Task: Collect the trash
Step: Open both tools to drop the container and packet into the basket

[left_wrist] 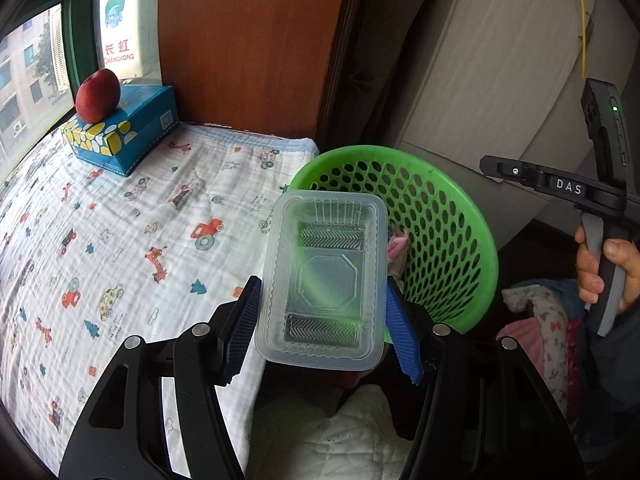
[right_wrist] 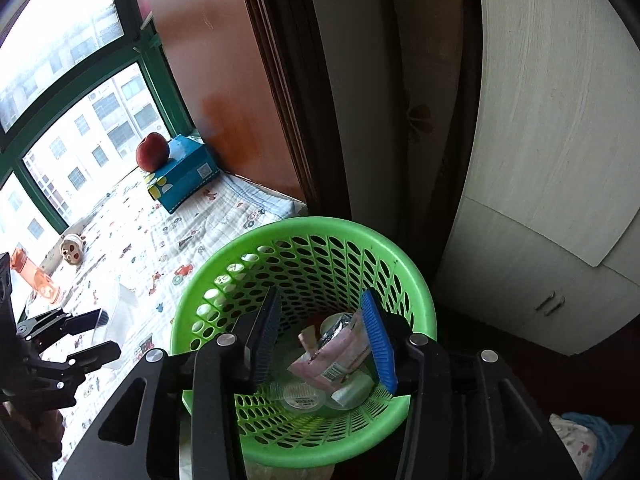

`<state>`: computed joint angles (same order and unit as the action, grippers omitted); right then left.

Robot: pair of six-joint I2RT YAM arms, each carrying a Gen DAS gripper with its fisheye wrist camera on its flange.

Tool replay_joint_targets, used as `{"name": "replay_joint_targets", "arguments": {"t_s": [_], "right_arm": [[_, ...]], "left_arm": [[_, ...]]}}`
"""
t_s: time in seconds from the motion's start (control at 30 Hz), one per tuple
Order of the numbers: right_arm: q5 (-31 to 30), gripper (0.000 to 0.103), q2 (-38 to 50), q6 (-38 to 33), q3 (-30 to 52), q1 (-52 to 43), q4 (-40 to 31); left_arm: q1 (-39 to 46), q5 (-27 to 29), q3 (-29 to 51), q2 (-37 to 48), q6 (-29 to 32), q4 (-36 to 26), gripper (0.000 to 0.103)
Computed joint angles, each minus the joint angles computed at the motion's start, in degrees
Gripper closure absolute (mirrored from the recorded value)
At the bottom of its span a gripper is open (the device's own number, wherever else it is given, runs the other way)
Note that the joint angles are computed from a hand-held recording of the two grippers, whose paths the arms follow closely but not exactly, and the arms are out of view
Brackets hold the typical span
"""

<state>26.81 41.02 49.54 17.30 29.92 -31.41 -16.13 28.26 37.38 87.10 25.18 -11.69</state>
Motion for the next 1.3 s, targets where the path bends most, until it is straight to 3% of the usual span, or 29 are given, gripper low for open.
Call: {"name": "replay_joint_targets", "arguments": {"t_s": [0.07, 0.37, 0.77, 0.87, 1.3], "right_arm": [[1.44, 0.050, 0.08, 1.51, 0.03, 1.85, -0.88], [7.22, 0.036, 2.29, 9.27, 0.71, 10.76, -5.07], [9.27, 0.030, 0.92, 16.94, -0.27, 16.23, -9.01], [9.32, 0.029, 1.80, 17.78, -0.44, 16.99, -8.48], [11.34, 0.026, 8.25, 22.92, 0.45, 22.71, -5.41]], "left_arm": [[-1.47, -0.60, 0.14, 0.52, -0.86, 0.45, 0.044], [-7.24, -3.75, 1.04, 3.30, -5.29, 3.00, 0.043], [-11.02, -4.95, 2.61, 7.17, -9.54, 4.82, 0.041], [-10.90, -4.71, 2.39, 7.58, -10.06, 5.44, 0.034], [-6.20, -4.26, 0.08, 4.56, -9.76, 6.10, 0.031]]}}
